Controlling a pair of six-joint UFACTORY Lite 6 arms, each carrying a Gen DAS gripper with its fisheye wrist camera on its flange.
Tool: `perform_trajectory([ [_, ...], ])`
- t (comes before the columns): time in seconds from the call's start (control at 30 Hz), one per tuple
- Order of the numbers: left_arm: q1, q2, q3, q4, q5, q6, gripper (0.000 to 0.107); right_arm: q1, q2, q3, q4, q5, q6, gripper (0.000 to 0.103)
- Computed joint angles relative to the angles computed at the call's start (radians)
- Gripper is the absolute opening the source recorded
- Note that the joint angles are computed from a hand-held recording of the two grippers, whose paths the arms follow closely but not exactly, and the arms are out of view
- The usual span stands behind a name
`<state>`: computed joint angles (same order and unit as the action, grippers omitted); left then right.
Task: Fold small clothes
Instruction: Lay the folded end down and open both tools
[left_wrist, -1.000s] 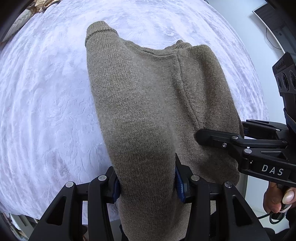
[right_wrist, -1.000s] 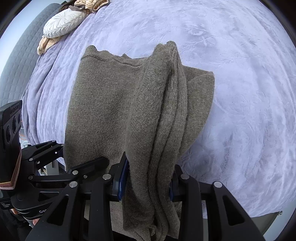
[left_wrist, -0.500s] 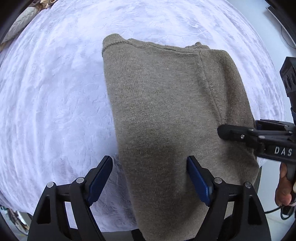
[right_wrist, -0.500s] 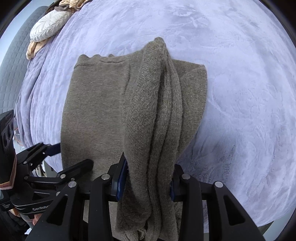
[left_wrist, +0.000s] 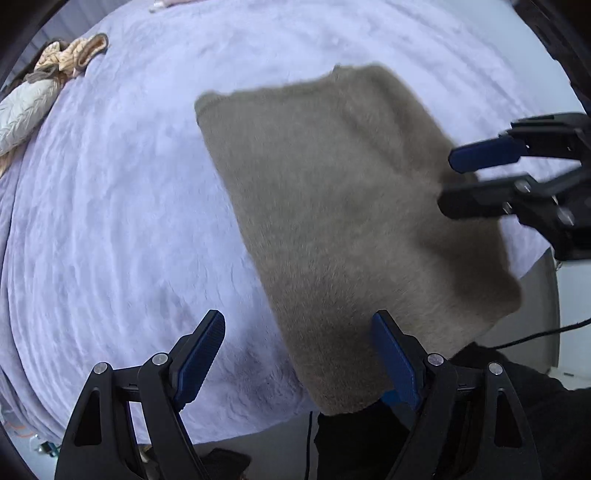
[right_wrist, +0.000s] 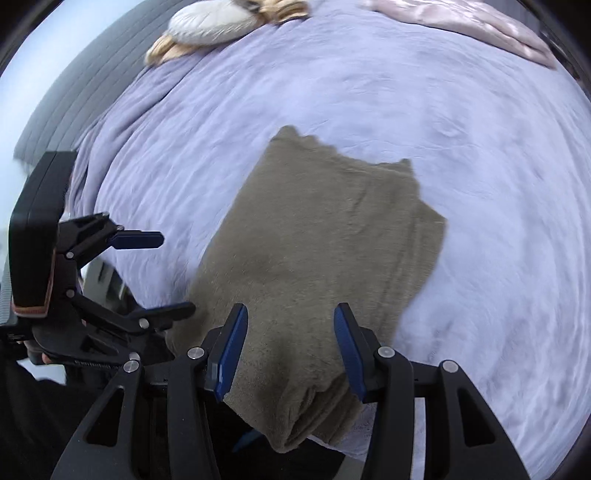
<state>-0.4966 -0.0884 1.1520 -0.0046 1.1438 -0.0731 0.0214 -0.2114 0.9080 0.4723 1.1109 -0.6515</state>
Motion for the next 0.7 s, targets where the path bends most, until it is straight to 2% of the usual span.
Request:
perform_trajectory([
  [0.1,0.0,0.047,-0.045,-0.019,-0.051,-0.023,0.083,0.018,0.153,-0.017,-0.02,-0.098,0.019,0.052],
  [0.2,-0.002,0.089,-0.02,-0.018,-0.056,-0.036,0.083,-0.013,0.291,-0.028,-0.019,-0.18,0.017,0.047],
  [0.3,-0.046,0.11,0.045,0.016,-0.035,-0.065,0.083,-0.037,0.335,0.008,0.015,-0.157,-0.002,0.047],
  [0.43,-0.054,0.112,0.155,0.008,0.032,-0.07,0.083,-0.064,0.319,0.076,0.059,-0.095,-0.033,0.055],
  [0.53,-0.05,0.161,0.221,0.015,0.047,-0.08,0.083,-0.05,0.379,0.164,0.054,-0.132,0.022,0.062],
  [0.7,-0.032,0.261,0.317,0.05,0.058,-0.095,0.083,-0.002,0.517,0.24,-0.008,-0.154,0.123,0.062],
])
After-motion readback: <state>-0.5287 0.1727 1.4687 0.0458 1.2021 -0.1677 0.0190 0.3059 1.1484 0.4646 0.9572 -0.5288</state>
